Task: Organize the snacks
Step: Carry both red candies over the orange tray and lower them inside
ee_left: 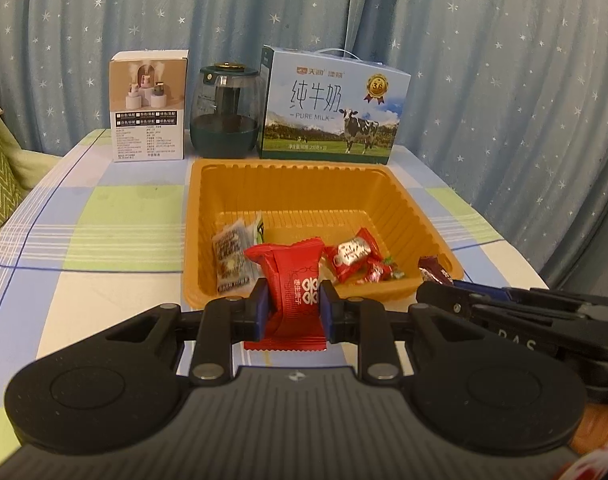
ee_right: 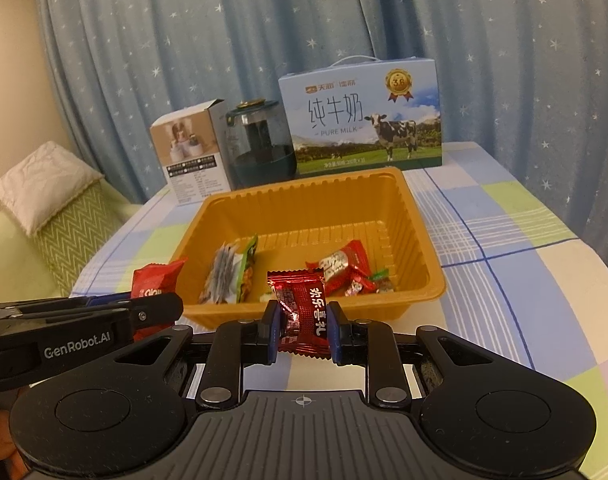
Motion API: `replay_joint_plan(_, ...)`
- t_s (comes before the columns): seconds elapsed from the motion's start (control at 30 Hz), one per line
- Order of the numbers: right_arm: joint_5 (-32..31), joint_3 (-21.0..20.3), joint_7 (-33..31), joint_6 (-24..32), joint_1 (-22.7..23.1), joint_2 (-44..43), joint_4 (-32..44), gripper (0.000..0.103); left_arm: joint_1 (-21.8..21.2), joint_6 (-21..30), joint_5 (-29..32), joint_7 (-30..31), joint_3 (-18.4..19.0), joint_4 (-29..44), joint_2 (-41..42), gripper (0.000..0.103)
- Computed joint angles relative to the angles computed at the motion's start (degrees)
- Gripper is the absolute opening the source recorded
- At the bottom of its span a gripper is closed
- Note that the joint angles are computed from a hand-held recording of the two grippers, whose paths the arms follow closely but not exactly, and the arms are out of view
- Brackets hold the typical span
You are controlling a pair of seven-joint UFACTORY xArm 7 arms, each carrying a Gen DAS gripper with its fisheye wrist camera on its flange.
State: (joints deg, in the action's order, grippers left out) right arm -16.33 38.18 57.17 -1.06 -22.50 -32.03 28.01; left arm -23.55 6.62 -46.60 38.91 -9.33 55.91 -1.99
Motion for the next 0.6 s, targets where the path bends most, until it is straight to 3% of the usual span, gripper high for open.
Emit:
replay_joint_plan(0.37, 0.6, 6.3, 0.9, -3.6, -10.1, 1.4, 2.4, 0.024, 2.5, 0.6, -2.7, 3.0, -2.5, 6.6, 4.8, 0.023)
replay_joint_plan(0.6, 2.0, 10.9, -0.4, -5.1, -17.2, 3.5, 5.1, 0.024, 4.8, 0.7, -0.8, 0.8, -4.4, 10.9, 8.4, 0.023)
